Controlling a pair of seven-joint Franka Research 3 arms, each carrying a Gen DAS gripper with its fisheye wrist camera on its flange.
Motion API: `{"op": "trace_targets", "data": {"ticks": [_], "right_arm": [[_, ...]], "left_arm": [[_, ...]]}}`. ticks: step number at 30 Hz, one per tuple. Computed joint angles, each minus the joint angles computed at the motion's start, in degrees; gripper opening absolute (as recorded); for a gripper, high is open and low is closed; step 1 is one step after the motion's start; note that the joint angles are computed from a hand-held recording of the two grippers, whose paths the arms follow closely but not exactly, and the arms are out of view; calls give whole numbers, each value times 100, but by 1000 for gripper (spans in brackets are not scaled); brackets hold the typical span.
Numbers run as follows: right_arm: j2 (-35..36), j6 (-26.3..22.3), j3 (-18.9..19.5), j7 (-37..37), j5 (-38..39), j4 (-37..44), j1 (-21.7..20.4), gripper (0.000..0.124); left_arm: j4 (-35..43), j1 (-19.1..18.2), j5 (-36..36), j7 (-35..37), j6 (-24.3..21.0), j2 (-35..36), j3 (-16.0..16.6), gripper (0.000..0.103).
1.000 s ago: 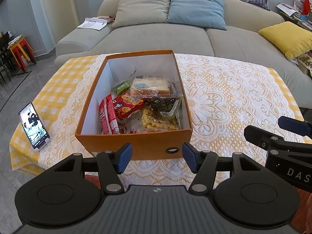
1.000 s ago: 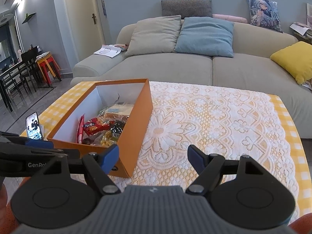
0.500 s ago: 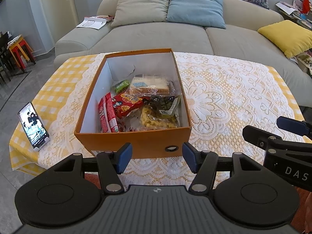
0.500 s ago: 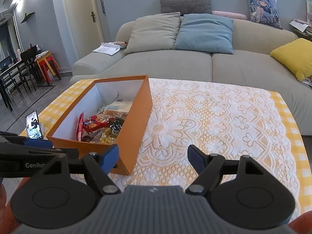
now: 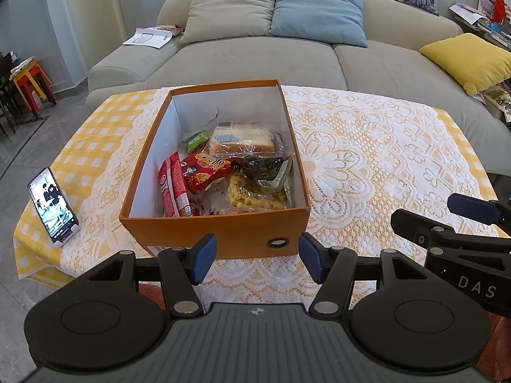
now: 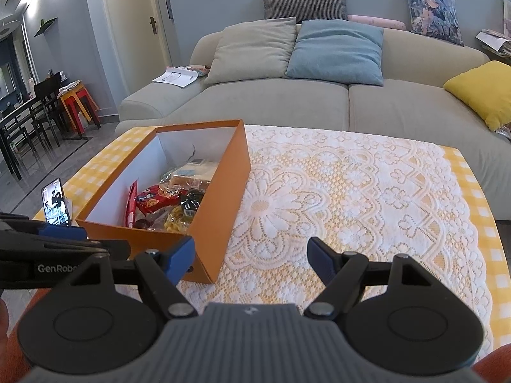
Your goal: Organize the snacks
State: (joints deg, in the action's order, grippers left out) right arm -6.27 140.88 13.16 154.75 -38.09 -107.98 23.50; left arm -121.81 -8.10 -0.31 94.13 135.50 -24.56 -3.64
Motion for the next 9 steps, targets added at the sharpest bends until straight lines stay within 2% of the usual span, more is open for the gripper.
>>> {"op": "trace_targets", "data": {"ticks": [9], "right_arm": [[9, 18, -15, -76, 53, 3, 3, 76]], "left_arm": [[38, 29, 13, -33, -15, 18, -9, 70]]}}
